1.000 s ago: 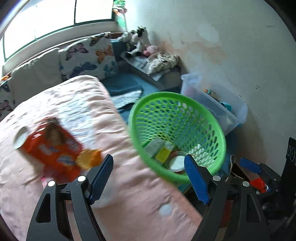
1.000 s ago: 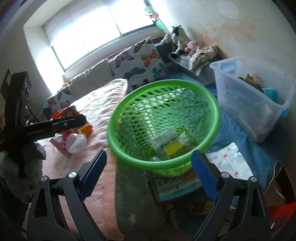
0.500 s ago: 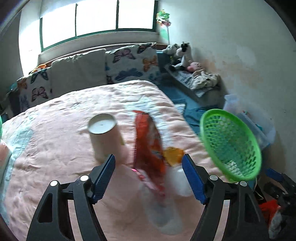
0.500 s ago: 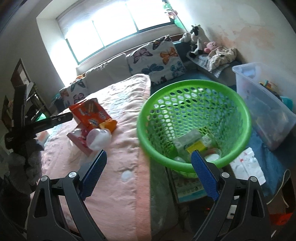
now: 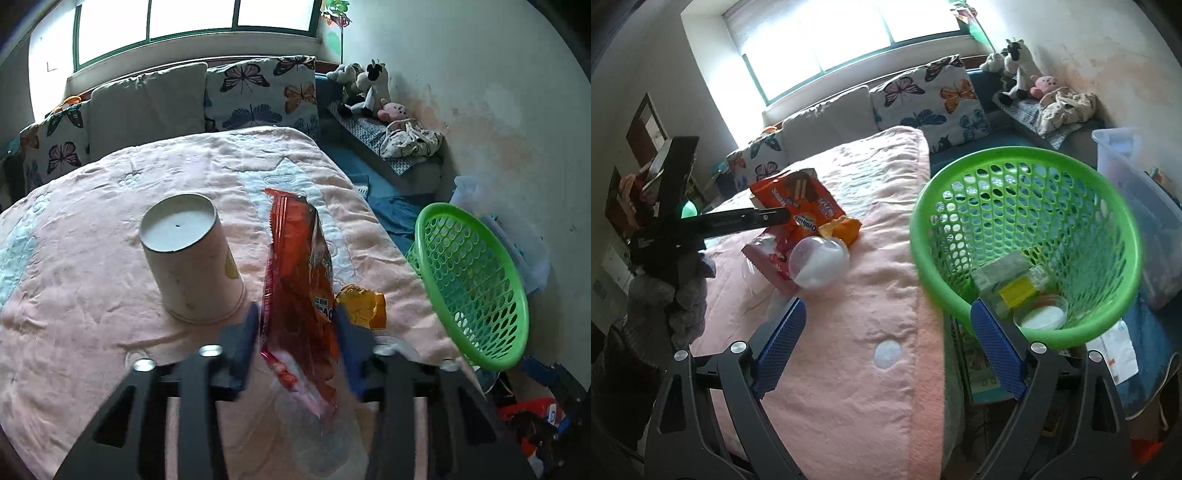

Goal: Collect trash
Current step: 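Return to the bed and grasp the red snack wrapper with the left tool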

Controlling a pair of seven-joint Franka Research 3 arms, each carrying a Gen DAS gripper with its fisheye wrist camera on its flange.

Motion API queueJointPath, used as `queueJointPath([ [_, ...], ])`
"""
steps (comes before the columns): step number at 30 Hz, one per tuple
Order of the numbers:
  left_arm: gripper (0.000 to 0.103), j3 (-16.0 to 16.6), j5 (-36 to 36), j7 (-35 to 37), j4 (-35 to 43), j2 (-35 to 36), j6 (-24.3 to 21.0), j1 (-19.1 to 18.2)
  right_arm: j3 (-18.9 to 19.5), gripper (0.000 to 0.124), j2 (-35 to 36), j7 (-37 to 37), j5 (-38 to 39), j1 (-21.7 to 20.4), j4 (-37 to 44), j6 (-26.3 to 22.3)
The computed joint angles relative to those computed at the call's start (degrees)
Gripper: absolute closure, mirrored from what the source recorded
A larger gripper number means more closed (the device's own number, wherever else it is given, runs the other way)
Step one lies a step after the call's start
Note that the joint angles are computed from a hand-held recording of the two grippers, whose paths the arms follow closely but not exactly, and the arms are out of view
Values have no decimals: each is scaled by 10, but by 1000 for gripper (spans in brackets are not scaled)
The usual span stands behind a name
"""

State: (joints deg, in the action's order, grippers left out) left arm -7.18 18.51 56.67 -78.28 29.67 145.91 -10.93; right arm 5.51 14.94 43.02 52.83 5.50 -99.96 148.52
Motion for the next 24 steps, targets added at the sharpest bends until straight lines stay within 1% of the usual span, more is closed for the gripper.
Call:
queueJointPath([
  [1, 82, 0, -2, -1, 1, 1, 1, 0, 0, 35, 3, 3, -4, 1, 4, -2],
  [4, 92, -2, -7, -2, -11, -6, 16, 5, 1, 37, 11, 9, -15, 3, 15, -7],
  [6, 95, 2, 2, -7, -21, -14, 24, 1, 3, 38, 17, 12, -22, 5, 22, -11],
  [8, 96, 6, 11, -15, -30, -22, 31, -2, 5, 39, 23, 14, -28, 6, 31, -16],
  [16, 97, -2, 10, -18, -85, -68, 64, 9, 16, 43, 57, 18, -57, 15, 79, -34],
  [23, 97, -16, -27, 2, -125, -99, 91, 31, 25, 44, 89, 27, -78, 21, 120, -54],
  [24, 97, -23, -40, 14, -131, -102, 95, 39, 26, 44, 92, 29, -81, 22, 124, -55],
])
